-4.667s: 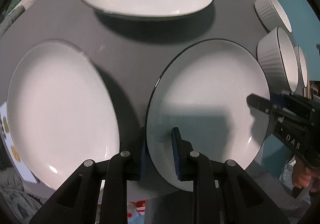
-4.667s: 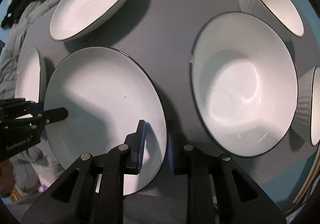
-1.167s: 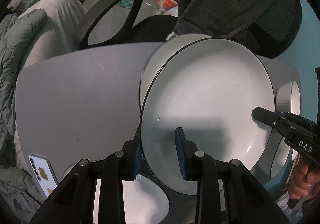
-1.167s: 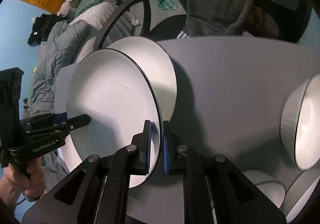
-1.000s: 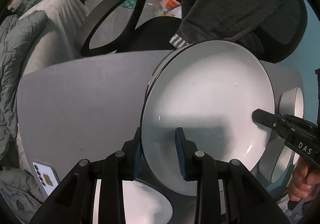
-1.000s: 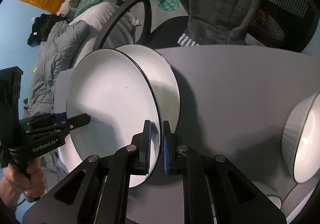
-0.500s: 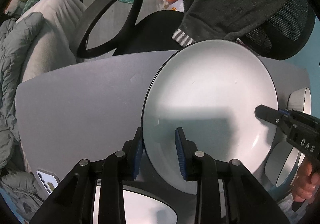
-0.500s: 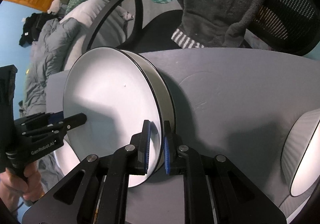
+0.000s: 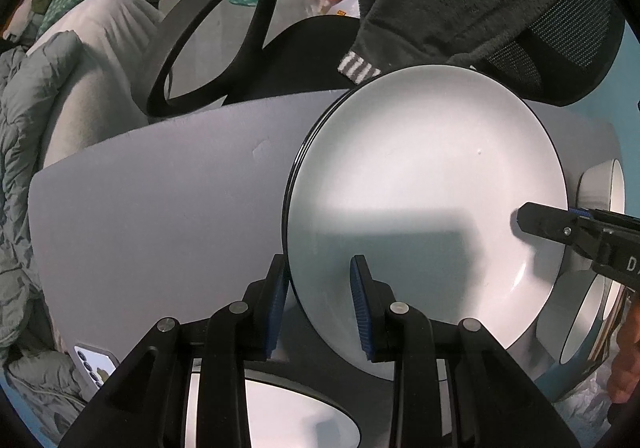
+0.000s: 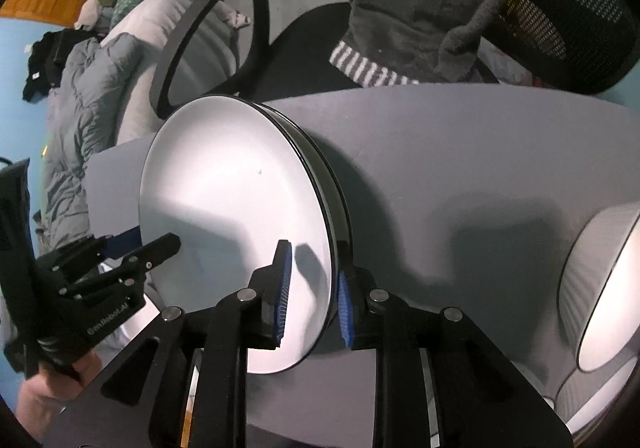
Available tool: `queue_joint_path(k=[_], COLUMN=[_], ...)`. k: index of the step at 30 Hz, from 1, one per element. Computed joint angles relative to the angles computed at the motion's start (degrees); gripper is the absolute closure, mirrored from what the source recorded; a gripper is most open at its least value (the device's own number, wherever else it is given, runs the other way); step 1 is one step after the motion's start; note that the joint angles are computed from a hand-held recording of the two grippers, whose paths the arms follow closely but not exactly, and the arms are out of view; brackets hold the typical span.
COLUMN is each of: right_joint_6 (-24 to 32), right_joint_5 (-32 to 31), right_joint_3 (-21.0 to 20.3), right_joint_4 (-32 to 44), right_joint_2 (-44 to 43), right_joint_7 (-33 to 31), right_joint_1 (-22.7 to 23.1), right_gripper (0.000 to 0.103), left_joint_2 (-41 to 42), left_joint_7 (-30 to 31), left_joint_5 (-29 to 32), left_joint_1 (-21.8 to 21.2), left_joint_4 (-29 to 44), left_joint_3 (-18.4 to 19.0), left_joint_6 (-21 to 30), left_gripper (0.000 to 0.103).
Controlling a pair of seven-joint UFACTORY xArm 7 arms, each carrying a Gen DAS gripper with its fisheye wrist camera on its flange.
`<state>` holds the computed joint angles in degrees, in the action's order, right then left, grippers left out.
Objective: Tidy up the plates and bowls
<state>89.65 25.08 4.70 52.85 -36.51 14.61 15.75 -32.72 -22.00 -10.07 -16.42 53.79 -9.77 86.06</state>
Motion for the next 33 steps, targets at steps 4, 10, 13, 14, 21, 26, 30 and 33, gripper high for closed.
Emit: queue_joint_path(k=[4,10,13,14,21,26,30,33], right_joint_6=[0.46,1.26,1.43,1.46,1.56,1.50,1.55,1.93], right_joint_5=[0.52,0.71,0.51,0.30,-0.32,-0.35,-0.13,-1.16], right_joint_3=[-0.08,0.01,0.14,0.30,0.69,0.75,0.42,0.88], right_joint_4=[0.30,0.90,0.94,1.03,0.93,0.57,0.23,0.51], right_joint_2=[0.11,0.28,0.19,0.16,-0.59,-1.19,-1.80,-2.07], right_joint_7=[0.83,1.98,2.19,2.31,2.61,3.18,3.53,3.69], right_joint_1=[-0.01,-0.06,-0.04,-0.02,0.29,0.31,0.18,0.17], right_gripper=[0.076,0.074,0.074,0.074,0.074,0.074,0.074,0.071], left_joint_2=[-0.66,-2.91,-4.00,-4.50,-6.96,-8.58,-9.74,-10.86], left_joint_7=[-0.70,-2.13,-2.56,-2.68,-3.17,-3.66,-4.28,-4.81], left_joint_5=[-0.76,-1.66,-2.09,-2.11,-2.22,-2.68,-3.02,-3.65], left_joint_1=[0.01,-0.09,-0.26,-0.32,-0.43,-0.30,-0.19,-0.17], left_joint_4=[-0.39,-1.48,-1.90,-2.02,-2.51,-2.91,-3.10,-3.66], left_joint_3=[0.18,0.01,0.04,-0.01,-0.03,0.07,0.00,0.19], left_joint_6=[0.14,-0.81,-0.87,-0.88,-0.20,0.16,0.41,0.74], left_gripper=[0.070,0.061,0.058,0.058,0.053,0.053,0.052,0.049])
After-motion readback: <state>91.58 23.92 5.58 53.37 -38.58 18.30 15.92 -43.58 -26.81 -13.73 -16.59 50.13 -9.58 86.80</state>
